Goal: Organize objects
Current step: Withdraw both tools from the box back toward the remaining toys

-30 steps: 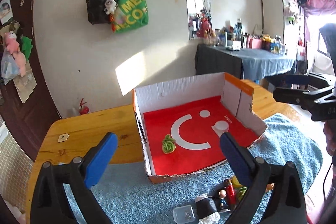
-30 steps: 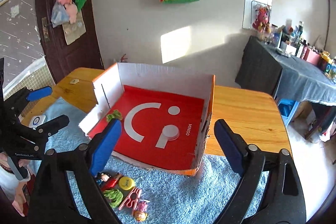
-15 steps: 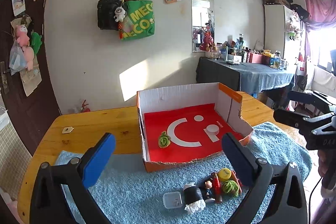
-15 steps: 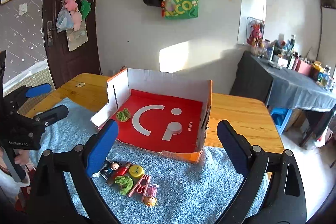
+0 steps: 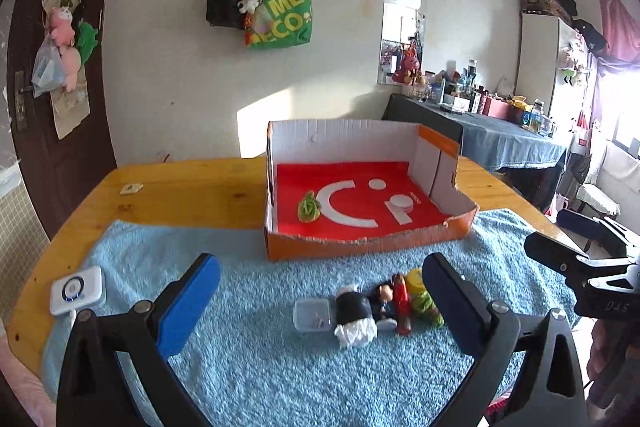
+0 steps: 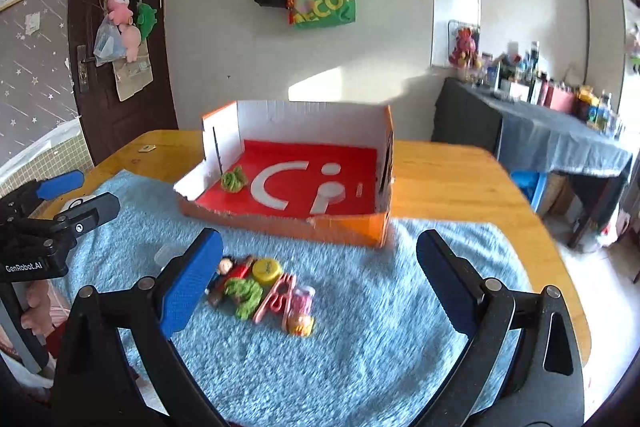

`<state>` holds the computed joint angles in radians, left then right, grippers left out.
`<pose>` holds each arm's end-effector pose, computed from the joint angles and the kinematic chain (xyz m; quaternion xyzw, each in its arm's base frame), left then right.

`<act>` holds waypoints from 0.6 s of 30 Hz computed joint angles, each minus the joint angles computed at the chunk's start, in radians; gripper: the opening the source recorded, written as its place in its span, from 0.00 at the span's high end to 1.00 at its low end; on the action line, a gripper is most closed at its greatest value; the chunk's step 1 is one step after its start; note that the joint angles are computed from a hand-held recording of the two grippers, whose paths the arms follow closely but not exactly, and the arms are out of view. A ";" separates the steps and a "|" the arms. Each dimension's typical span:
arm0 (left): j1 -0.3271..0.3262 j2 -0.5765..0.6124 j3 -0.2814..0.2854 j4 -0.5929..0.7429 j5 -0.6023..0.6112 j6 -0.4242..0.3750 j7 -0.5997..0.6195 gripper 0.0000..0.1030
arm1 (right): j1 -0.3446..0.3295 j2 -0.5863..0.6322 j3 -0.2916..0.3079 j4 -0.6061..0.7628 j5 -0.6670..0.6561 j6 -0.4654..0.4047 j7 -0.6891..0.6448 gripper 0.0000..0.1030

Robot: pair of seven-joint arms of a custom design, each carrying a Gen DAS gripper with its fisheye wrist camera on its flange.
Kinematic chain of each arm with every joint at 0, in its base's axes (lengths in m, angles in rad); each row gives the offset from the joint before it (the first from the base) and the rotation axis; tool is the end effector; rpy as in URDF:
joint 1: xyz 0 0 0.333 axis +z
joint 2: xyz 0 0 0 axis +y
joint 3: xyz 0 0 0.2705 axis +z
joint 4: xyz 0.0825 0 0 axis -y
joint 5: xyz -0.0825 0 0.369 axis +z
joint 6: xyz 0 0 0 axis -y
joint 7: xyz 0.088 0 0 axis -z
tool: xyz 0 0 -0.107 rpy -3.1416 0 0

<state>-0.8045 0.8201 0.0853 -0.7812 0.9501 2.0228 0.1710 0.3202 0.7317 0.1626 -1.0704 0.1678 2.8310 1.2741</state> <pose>0.5758 -0.4819 0.4949 -0.7160 0.4814 -0.3094 0.3998 0.6948 0.2992 0.4975 -0.7541 0.4244 -0.2380 0.4412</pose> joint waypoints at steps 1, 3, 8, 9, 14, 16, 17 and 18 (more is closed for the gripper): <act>0.001 0.001 -0.003 -0.005 -0.004 -0.001 -0.004 0.00 | -0.005 -0.007 0.005 -0.020 0.009 0.005 0.002 0.04; -0.001 0.014 -0.006 0.001 -0.013 -0.015 -0.005 0.00 | 0.014 -0.031 -0.028 -0.086 -0.002 0.057 0.047 0.04; 0.004 0.009 -0.020 -0.045 -0.047 -0.010 -0.021 0.00 | 0.076 -0.059 -0.125 -0.188 -0.098 0.144 0.169 0.04; 0.010 -0.002 -0.027 -0.072 -0.054 0.002 -0.030 0.00 | 0.073 -0.061 -0.122 -0.200 -0.112 0.146 0.176 0.04; 0.042 -0.012 -0.058 -0.125 -0.104 0.037 -0.045 0.00 | 0.035 -0.033 -0.067 -0.186 -0.115 0.090 0.173 0.04; 0.047 -0.001 -0.061 -0.116 -0.119 0.036 -0.037 0.00 | 0.026 -0.011 -0.056 -0.155 -0.107 0.053 0.176 0.04; 0.049 0.001 -0.062 -0.114 -0.125 0.037 -0.032 0.00 | 0.020 0.001 -0.047 -0.138 -0.100 0.035 0.174 0.04; 0.051 0.001 -0.062 -0.116 -0.131 0.040 -0.030 0.00 | 0.017 0.008 -0.044 -0.128 -0.095 0.025 0.174 0.04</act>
